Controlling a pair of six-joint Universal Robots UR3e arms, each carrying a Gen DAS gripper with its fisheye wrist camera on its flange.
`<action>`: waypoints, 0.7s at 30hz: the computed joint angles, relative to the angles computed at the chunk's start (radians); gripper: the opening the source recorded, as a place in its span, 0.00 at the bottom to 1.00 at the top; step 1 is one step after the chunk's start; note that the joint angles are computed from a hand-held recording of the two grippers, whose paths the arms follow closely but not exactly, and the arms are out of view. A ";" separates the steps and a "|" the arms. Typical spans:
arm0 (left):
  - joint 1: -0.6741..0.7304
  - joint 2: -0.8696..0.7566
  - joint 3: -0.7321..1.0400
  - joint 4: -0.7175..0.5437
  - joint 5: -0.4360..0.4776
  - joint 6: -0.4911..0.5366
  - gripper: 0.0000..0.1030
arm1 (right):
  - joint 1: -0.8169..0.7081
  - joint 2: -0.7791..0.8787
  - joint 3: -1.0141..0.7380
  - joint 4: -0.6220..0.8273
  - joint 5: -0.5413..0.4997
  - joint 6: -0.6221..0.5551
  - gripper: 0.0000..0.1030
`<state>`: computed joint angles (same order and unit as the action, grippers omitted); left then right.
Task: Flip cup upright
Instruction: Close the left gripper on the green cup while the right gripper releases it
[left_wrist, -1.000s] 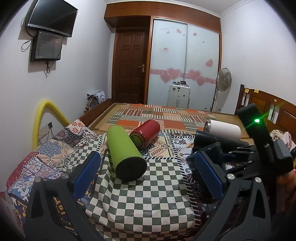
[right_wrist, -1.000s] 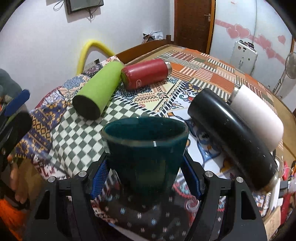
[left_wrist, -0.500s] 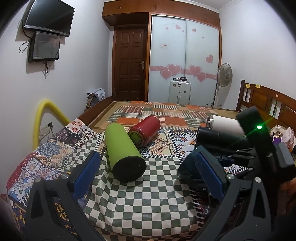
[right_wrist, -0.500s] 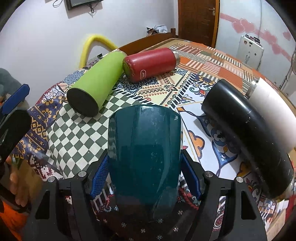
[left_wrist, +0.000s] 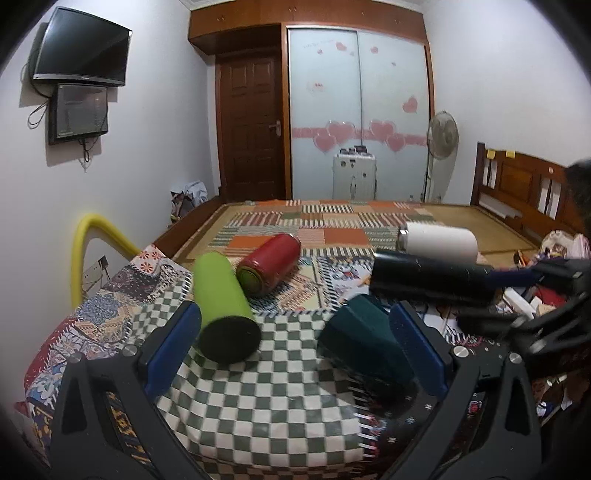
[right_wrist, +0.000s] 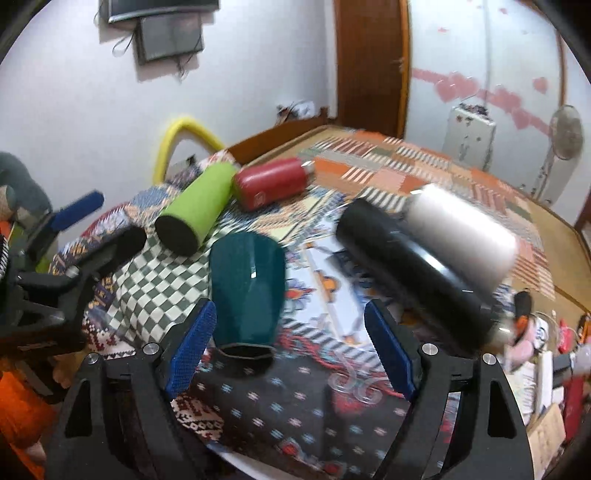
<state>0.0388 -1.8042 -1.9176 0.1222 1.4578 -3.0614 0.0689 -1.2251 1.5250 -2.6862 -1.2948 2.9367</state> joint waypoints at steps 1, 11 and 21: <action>-0.014 -0.010 0.014 -0.018 0.008 -0.004 1.00 | -0.014 -0.027 0.037 -0.026 0.002 0.003 0.78; -0.184 -0.204 0.203 -0.163 0.150 -0.093 1.00 | -0.152 -0.162 0.247 -0.141 0.080 0.021 0.78; -0.243 -0.359 0.377 -0.233 0.239 -0.189 1.00 | -0.232 -0.190 0.331 -0.181 0.160 0.022 0.78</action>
